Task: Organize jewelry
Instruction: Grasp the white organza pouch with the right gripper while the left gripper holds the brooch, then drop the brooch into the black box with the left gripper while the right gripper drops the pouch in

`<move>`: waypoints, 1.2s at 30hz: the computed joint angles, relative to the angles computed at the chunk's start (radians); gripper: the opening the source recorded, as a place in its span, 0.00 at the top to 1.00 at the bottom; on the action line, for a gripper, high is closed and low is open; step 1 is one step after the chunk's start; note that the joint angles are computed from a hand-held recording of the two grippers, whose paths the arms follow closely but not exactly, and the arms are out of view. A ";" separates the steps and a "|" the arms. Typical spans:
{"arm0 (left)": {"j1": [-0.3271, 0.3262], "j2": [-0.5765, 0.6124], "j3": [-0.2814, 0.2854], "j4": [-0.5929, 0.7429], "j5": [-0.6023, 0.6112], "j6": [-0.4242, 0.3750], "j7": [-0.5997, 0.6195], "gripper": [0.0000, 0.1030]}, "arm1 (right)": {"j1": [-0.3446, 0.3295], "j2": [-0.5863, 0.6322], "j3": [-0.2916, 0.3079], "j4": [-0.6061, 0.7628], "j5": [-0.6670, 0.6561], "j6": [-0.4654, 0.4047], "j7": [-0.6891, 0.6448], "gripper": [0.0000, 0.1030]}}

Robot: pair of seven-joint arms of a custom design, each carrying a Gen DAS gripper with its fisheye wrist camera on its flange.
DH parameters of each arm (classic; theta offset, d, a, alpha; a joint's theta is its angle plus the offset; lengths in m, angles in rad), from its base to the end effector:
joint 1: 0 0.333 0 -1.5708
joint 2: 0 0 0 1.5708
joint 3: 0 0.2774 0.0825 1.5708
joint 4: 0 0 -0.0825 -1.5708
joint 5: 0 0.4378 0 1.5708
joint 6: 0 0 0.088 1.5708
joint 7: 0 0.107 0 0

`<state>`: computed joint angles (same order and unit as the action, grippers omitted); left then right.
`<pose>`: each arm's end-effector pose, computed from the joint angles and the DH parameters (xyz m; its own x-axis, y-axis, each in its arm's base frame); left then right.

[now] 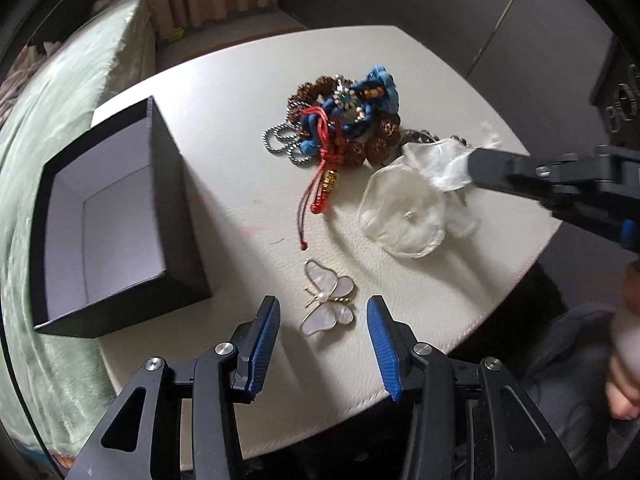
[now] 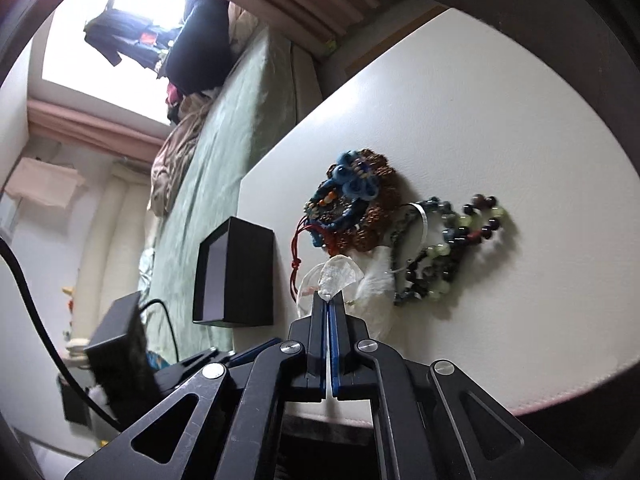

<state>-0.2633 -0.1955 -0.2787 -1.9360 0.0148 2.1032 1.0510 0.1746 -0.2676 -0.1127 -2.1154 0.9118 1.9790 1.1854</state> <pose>0.5050 -0.3136 0.5551 -0.0514 -0.9922 0.1133 -0.9422 0.0105 -0.3349 0.5540 0.0814 0.5115 0.1987 -0.6523 -0.7315 -0.9638 0.0051 -0.2665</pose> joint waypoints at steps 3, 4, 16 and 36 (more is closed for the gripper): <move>-0.003 0.022 -0.013 0.018 0.050 -0.015 -0.008 0.55 | -0.003 -0.013 -0.008 -0.009 0.012 0.002 -0.020 0.97; -0.005 0.025 -0.017 0.020 0.068 -0.014 -0.010 0.55 | -0.004 -0.018 -0.010 -0.012 0.017 0.003 -0.028 0.97; 0.007 -0.035 0.004 -0.020 0.045 0.012 -0.011 0.75 | 0.010 -0.022 -0.008 0.005 0.061 -0.001 -0.036 0.97; 0.126 -0.253 0.027 -0.094 0.036 0.066 -0.026 0.75 | 0.081 0.030 0.034 0.201 0.121 0.003 -0.095 0.97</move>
<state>-0.1370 -0.4490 -0.2516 -2.0300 0.0508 2.1692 1.0250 0.2555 -0.2371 -0.0786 -1.9143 1.0329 1.9816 1.0900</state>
